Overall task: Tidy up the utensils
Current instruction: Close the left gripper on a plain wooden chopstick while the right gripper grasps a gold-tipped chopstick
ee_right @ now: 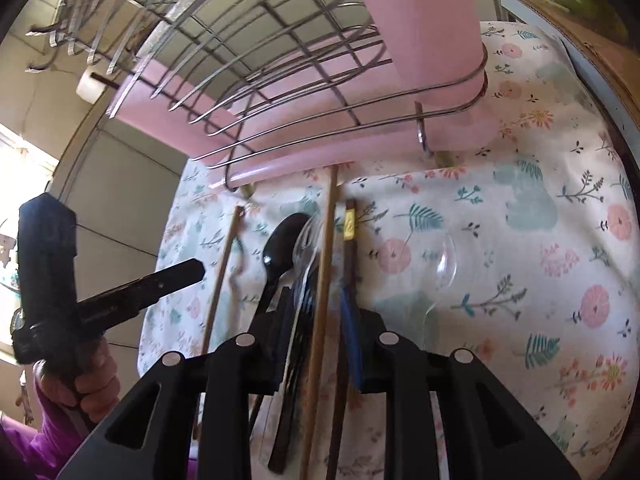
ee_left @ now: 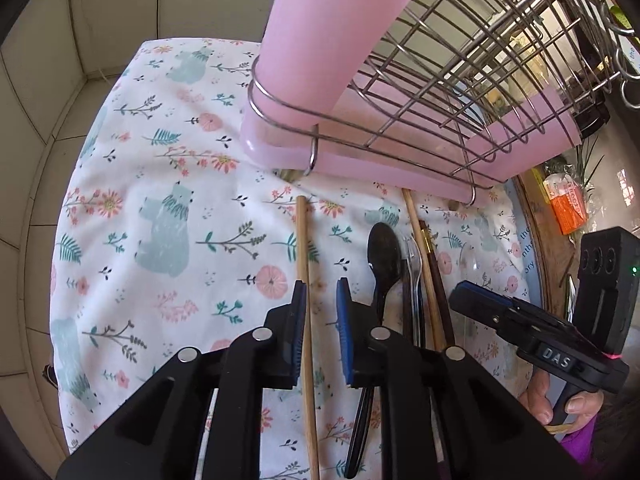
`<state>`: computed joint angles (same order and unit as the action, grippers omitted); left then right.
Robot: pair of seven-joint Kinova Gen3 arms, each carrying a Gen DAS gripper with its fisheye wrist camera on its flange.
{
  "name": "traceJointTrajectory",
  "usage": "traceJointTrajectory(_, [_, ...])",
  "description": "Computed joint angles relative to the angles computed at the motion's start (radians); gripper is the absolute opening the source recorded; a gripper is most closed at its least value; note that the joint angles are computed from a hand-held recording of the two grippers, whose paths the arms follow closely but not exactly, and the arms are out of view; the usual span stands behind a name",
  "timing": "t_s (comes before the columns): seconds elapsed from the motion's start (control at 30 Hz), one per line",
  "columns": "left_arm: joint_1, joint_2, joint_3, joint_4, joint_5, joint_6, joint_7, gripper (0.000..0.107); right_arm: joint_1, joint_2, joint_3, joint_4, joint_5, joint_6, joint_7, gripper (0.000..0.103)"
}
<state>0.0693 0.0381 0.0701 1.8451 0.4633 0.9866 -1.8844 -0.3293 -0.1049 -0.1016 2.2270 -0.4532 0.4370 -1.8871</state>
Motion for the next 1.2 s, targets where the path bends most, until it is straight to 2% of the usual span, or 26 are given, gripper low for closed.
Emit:
traceJointTrajectory(0.07, [0.001, 0.012, 0.002, -0.01, -0.007, 0.002, -0.001, 0.015, 0.002, 0.028, 0.015, -0.014, 0.013, 0.022, -0.002, 0.023])
traceJointTrajectory(0.13, [0.002, 0.023, 0.004, -0.016, -0.014, 0.002, 0.002, 0.015, -0.01, 0.033, 0.023, -0.015, 0.067, 0.017, -0.06, 0.022])
traceJointTrajectory(0.27, [-0.006, 0.051, 0.005, -0.037, -0.004, 0.023, -0.007, 0.015, 0.071, 0.043, -0.059, -0.034, 0.214, 0.047, -0.193, 0.022])
traceJointTrajectory(0.33, [-0.005, 0.068, 0.01, -0.054, -0.01, 0.033, 0.0, 0.015, 0.042, 0.043, -0.031, -0.043, 0.226, 0.058, -0.197, 0.022])
traceJointTrajectory(0.43, [0.014, 0.096, 0.023, -0.086, -0.053, 0.037, 0.03, 0.015, 0.028, 0.065, -0.029, -0.077, 0.219, 0.075, -0.157, 0.022])
traceJointTrajectory(0.67, [0.053, 0.121, 0.042, -0.126, -0.129, 0.027, 0.083, 0.015, 0.006, 0.116, -0.043, -0.15, 0.287, 0.137, -0.194, 0.022])
traceJointTrajectory(0.83, [0.066, 0.151, 0.044, -0.131, -0.166, 0.031, 0.105, 0.015, -0.016, 0.132, -0.051, -0.163, 0.357, 0.161, -0.24, 0.022])
traceJointTrajectory(0.97, [0.065, 0.152, 0.048, -0.121, -0.165, 0.018, 0.101, 0.015, -0.067, 0.178, -0.061, -0.209, 0.481, 0.184, -0.365, 0.022])
traceJointTrajectory(1.03, [0.064, 0.158, 0.049, -0.125, -0.164, 0.024, 0.103, 0.015, -0.074, 0.195, -0.058, -0.226, 0.489, 0.186, -0.375, 0.021])
traceJointTrajectory(1.17, [0.067, 0.182, 0.05, -0.153, -0.173, 0.056, 0.117, 0.015, -0.085, 0.216, -0.048, -0.246, 0.513, 0.196, -0.375, 0.013])
traceJointTrajectory(1.2, [0.068, 0.185, 0.051, -0.156, -0.176, 0.059, 0.117, 0.015, -0.07, 0.21, -0.054, -0.238, 0.497, 0.186, -0.355, 0.008])
